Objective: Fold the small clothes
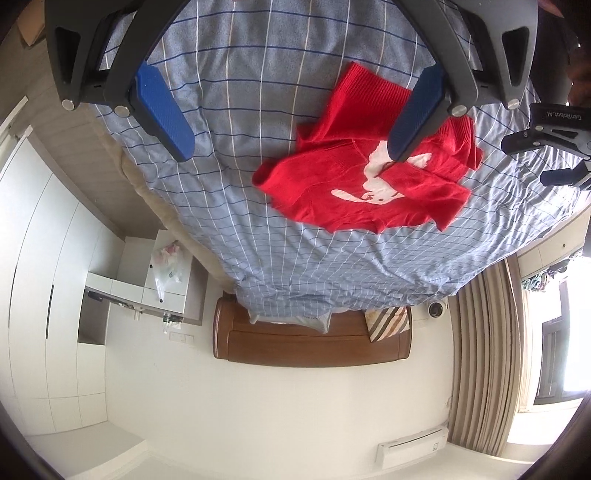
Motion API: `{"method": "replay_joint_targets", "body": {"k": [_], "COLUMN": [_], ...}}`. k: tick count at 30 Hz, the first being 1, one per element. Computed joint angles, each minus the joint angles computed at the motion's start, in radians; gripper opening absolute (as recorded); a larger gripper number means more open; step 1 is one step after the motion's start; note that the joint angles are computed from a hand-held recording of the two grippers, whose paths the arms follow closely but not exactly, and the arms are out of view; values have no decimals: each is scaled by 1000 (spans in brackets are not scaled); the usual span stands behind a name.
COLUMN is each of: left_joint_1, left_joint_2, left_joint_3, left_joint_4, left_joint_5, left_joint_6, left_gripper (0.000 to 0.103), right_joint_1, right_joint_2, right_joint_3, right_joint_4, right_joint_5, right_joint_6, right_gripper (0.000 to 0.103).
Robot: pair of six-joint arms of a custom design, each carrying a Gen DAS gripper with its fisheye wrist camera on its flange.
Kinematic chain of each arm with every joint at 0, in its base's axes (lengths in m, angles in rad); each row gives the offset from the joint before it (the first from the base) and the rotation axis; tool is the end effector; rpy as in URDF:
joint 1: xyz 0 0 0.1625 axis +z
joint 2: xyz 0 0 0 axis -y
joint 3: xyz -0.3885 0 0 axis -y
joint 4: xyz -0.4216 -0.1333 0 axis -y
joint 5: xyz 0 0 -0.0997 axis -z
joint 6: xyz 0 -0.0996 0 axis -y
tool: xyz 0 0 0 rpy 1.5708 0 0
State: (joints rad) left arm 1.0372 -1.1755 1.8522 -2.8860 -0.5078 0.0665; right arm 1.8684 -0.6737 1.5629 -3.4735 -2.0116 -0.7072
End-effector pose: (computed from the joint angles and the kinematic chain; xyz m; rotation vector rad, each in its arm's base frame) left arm -0.1090 -0.6177 0.2776 0.2270 2.0916 -0.9452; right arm 0.2916 -0.6411 0.1144 0.8507 -2.1381 1.1371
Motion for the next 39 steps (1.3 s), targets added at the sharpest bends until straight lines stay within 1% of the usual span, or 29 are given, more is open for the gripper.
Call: {"method": "replay_joint_targets", "body": {"k": [2,4,7,9,11,16,22,26,31,39], "left_joint_1": [-7,-10,-3,2,5,6,2,5,8,8], "left_joint_2": [13,8,-13,-16,-13,-13,-5,-2,-6,-11], "left_joint_3": [-2,-2,1,0,-3,-2,-3,-5,-1,2], "left_joint_4": [-45,-64,-46,-36,-33,-26,-49,-20,-4,-7], "left_joint_5": [26,14,-31,-35,-24,-4,14,23,26,31], "left_joint_6": [33,40,-5,-27,-36,-52,-23,-44,-65,-66], "left_gripper": [103,103,103,103,103,103,103,103,103,103], "right_joint_1": [1,2,0,-1,-1,4,10,10,9,11], "right_joint_2": [-6,-7,-11,-13,-12,-8,1,4,1,2], "right_joint_3": [-2,-7,-10,-13,-15,-15,-23,-27,-20,-18], "right_joint_4": [52,84,126,158,178,184,185,199,211,220], "right_joint_5": [-10,-20,-25,-33,-34,-44,-61,-70,-71,-69], "right_joint_6": [21,38,78,100,107,100,112,121,132,135], "right_gripper": [103,103,103,103,103,103,103,103,103,103]}}
